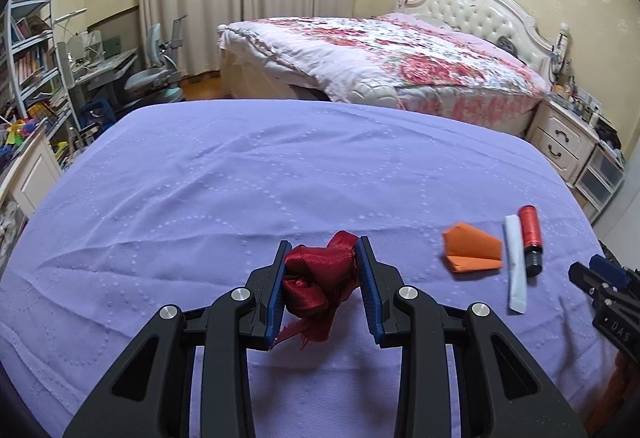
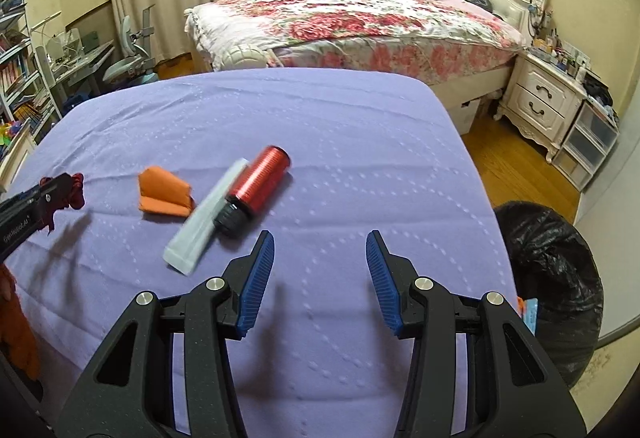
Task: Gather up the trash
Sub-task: 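Grasp the red spray can with the right gripper while the left gripper holds the red cloth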
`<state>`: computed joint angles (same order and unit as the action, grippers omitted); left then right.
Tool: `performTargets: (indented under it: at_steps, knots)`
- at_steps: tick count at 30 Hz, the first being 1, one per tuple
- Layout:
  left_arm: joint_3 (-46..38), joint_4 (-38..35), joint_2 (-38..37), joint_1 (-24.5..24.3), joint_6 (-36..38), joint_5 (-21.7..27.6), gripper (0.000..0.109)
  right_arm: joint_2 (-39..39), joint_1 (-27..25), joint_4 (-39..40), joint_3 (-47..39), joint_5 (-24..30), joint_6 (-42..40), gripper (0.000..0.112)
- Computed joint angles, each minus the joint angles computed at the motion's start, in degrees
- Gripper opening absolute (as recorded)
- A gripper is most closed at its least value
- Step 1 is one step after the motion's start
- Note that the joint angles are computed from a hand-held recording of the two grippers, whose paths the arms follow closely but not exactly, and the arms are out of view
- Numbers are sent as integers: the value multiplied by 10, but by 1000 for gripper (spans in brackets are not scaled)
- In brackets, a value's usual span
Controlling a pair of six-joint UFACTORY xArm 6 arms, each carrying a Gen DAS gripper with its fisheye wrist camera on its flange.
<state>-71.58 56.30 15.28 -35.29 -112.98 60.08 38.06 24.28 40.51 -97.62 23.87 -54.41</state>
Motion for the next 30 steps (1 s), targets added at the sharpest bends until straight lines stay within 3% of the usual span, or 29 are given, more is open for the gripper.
performTargets:
  at_steps: [12,25,27,30]
  knots:
    - [52,-9,-32,3,-22,11,34,64,26,-71,-98,41,94,47]
    - [72,-13,-43,11,-33,-10,34,80,26,-110,-119,43,126,47]
    - [71,-14,-43,11,-31,-9,34,95,26,-121,-144,56,135,44]
    - [70,-14,-42,10,-29,-8,34,113,25,-135,-174,79,150,26]
